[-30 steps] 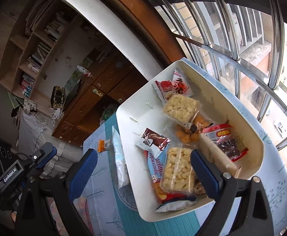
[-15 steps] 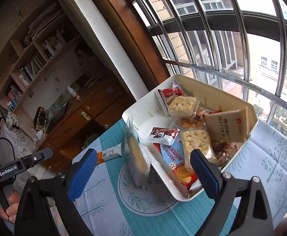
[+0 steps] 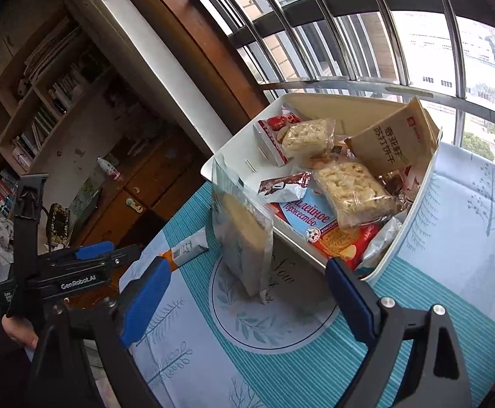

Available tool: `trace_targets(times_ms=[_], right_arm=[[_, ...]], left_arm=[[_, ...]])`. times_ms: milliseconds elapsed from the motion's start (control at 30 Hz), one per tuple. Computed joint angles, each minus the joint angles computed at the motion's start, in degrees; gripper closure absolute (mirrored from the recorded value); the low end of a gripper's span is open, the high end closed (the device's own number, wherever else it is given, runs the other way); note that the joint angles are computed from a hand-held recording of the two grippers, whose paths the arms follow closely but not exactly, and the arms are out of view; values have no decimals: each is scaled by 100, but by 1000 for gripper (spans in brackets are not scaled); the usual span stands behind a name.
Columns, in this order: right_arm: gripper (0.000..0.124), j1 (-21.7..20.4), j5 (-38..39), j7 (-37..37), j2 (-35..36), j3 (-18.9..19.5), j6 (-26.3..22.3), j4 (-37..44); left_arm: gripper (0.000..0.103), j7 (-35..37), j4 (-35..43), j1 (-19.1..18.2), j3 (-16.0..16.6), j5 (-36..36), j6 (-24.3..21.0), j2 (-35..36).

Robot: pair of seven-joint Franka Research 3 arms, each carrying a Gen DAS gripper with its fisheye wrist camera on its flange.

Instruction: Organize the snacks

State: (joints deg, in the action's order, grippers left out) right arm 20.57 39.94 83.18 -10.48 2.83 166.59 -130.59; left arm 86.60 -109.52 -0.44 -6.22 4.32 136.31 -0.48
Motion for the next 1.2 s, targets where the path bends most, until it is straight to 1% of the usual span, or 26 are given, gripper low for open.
trace_targets(times_ms=[100,167,300,400,433,467,500,667,733,800,867,933,967,1000,1033,1133,1200], right_arm=[[35,-48,-147,234,170,62,27,46],[36,-79,-282,379,284,103,13,98],[36,-57,-334,384,521,138,-107,243],[40,-43,-335,314,731,175,-287,406],[42,-44,-313,281,822,186,-370,486],[42,-48,-295,242,908,200,-449,559],[43,-57,-329,247,977,220,-478,605],[43,-101,-596,415,1350,284,-399,811],[44,-125,-654,478,1491,299,-348,897],[47,-177,-428,228,1626,371,-355,1017],[50,-196,-363,55,1752,419,-308,1123],[52,-226,-228,-103,1836,469,-281,1192],[54,-252,-137,-215,1890,499,-306,1249],[55,-286,-33,-346,1944,527,-355,1312],[60,-302,5,-395,1979,531,-402,1352],[74,-332,57,-451,2063,523,-477,1438],[78,-403,328,-761,2079,599,-478,1468]], left_arm=[[38,52,276,48,17,-118,24,452],[38,75,474,83,3,-99,-64,736],[38,-10,875,132,-14,53,-324,1265],[38,-65,1049,165,-29,139,-440,1495],[38,-71,1037,184,-28,123,-366,1551],[38,-39,914,218,-44,194,27,1561],[38,-25,894,232,-49,162,101,1593],[33,-131,914,209,-33,385,235,1706],[30,-90,960,242,-54,355,243,1755],[27,-65,990,267,-73,311,284,1796],[25,4,1070,301,-98,240,302,1881],[25,119,1269,366,-134,76,106,2042],[22,146,1386,381,-135,35,-19,2142],[22,161,1351,429,-154,-74,98,2147],[21,198,1409,474,-176,-185,31,2189],[22,203,1422,482,-165,-218,73,2214],[23,186,1406,473,-164,-218,112,2220]])
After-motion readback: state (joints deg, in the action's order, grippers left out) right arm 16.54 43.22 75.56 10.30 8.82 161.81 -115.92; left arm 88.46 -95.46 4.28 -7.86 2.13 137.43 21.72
